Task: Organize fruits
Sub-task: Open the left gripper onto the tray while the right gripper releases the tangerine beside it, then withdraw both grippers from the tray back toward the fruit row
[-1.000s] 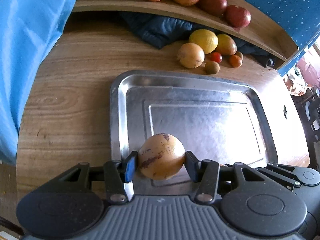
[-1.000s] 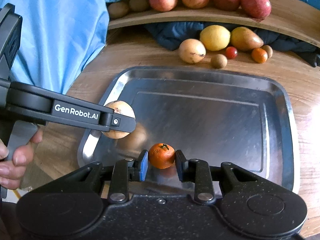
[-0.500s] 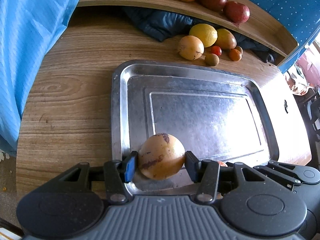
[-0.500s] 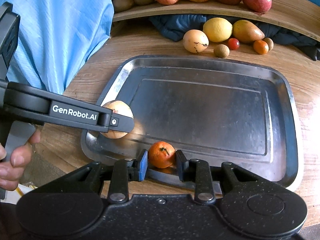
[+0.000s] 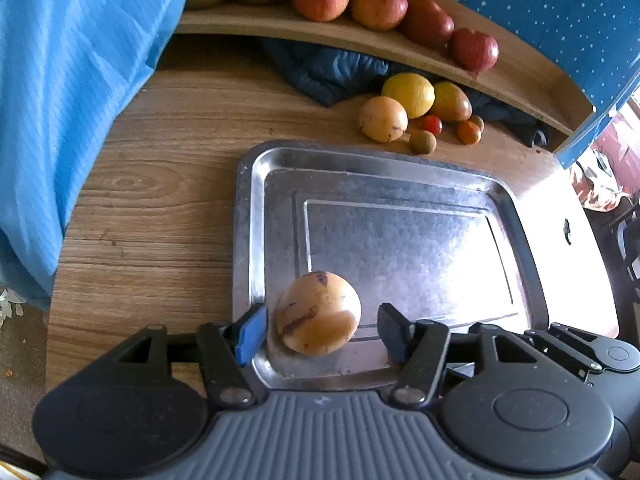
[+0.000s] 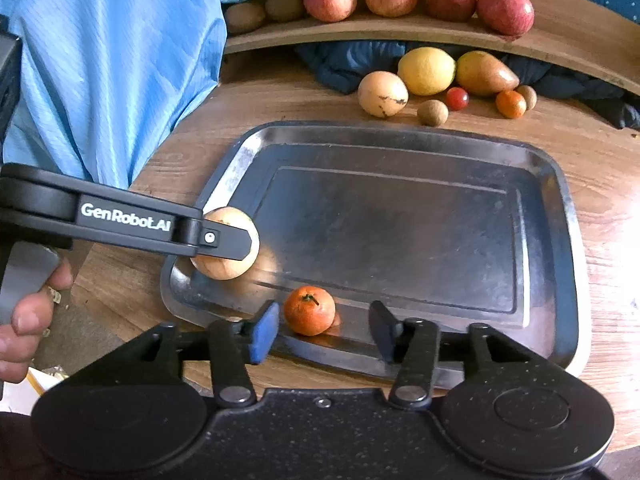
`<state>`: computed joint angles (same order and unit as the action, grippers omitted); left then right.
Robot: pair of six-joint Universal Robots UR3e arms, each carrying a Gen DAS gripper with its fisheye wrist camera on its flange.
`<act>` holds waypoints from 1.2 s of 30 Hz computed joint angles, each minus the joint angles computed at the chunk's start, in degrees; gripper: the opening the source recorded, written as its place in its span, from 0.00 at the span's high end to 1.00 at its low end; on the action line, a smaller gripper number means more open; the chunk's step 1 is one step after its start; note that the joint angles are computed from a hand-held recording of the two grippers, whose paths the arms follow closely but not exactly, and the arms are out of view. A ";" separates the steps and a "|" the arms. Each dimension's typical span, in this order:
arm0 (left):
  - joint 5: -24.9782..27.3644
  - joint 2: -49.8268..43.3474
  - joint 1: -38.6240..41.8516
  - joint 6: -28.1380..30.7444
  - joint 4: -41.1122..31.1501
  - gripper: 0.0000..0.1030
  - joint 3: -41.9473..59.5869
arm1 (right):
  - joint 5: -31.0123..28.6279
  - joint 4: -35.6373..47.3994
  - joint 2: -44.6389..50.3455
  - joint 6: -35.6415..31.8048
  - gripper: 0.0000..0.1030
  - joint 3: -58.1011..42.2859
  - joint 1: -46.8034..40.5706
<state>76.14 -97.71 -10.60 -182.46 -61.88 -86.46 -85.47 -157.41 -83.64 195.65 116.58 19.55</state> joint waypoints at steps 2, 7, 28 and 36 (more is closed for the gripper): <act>0.09 1.29 0.00 -0.29 0.15 0.29 -0.84 | -0.49 -0.25 -0.86 0.19 0.35 0.56 0.10; 0.13 5.27 0.71 -0.58 1.05 0.19 -3.72 | -1.22 -1.46 -3.85 1.07 0.21 2.78 0.07; 0.87 18.25 3.81 7.80 -6.84 0.01 -11.37 | -9.23 -1.92 -12.48 7.81 0.01 9.40 4.21; 2.97 17.51 2.84 9.51 -9.96 0.01 -9.48 | -11.43 2.87 -14.49 10.04 0.01 9.34 5.32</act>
